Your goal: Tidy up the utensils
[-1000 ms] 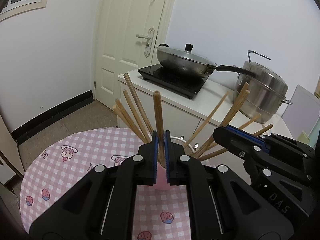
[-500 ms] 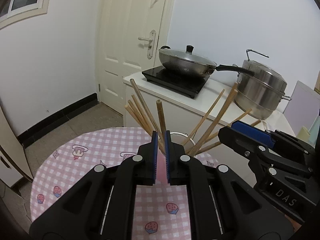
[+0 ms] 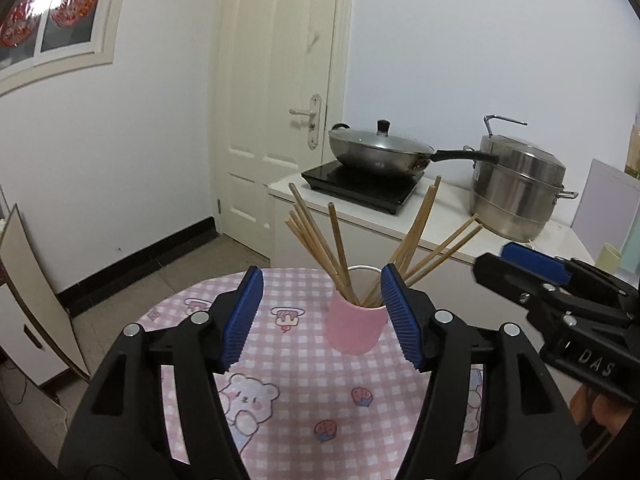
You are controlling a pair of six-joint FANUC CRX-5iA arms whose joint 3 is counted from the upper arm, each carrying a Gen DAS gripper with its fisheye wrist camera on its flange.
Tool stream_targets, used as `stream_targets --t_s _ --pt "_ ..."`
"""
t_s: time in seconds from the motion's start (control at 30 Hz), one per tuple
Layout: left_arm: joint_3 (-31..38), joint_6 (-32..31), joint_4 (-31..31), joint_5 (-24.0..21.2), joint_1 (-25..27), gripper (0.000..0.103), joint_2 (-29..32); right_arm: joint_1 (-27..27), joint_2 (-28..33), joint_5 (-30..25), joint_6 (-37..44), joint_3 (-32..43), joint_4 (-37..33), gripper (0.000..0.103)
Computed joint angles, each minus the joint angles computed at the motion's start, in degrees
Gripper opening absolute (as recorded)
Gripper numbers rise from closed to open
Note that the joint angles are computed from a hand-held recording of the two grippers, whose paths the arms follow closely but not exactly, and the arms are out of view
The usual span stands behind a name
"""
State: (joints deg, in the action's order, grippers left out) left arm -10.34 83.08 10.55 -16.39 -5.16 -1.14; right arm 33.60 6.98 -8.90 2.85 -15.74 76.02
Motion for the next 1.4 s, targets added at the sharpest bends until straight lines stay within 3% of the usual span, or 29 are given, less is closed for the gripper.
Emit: stream_targets --t_s 0.07,0.2,0.5,0.67,0.9,1.07,1.27,1.4 --pt "-1.15 0.75 -0.67 -0.07 0.24 0.065 -1.58 -2.10 -1.67 1.00 -10.57 -2.54 11.02 0.053" --pt "-3.41 6.57 -6.43 0.11 0.25 0.073 -5.72 -4.11 -4.66 0.92 -23.70 -6.13 25.01 0.062" --pt "-7.75 19.42 -20.81 0.01 -1.57 0.088 -15.15 -1.85 -11.10 -6.65 -35.51 -13.36 37.11 0.081" --pt "-9.33 26.61 -28.39 -0.71 -3.52 0.092 -19.55 0.61 -14.27 -12.72 -39.09 -17.07 39.41 0.091" --pt "-10.12 34.08 -35.38 -1.75 -5.84 0.094 -22.85 4.29 -16.04 -20.03 -39.16 -19.47 39.70 0.094" --pt "-12.44 32.62 -33.31 0.26 -5.06 0.096 -25.03 7.02 -16.08 -26.04 -38.54 -20.21 40.30 0.095" --pt "-13.27 34.00 -34.92 1.44 -5.24 0.097 -26.55 7.61 -16.06 -27.01 -39.71 -20.51 41.67 0.095" --pt "-9.91 44.32 -46.54 -2.76 -9.45 0.097 -25.56 7.93 -16.29 -27.53 -40.30 -21.04 41.78 0.095"
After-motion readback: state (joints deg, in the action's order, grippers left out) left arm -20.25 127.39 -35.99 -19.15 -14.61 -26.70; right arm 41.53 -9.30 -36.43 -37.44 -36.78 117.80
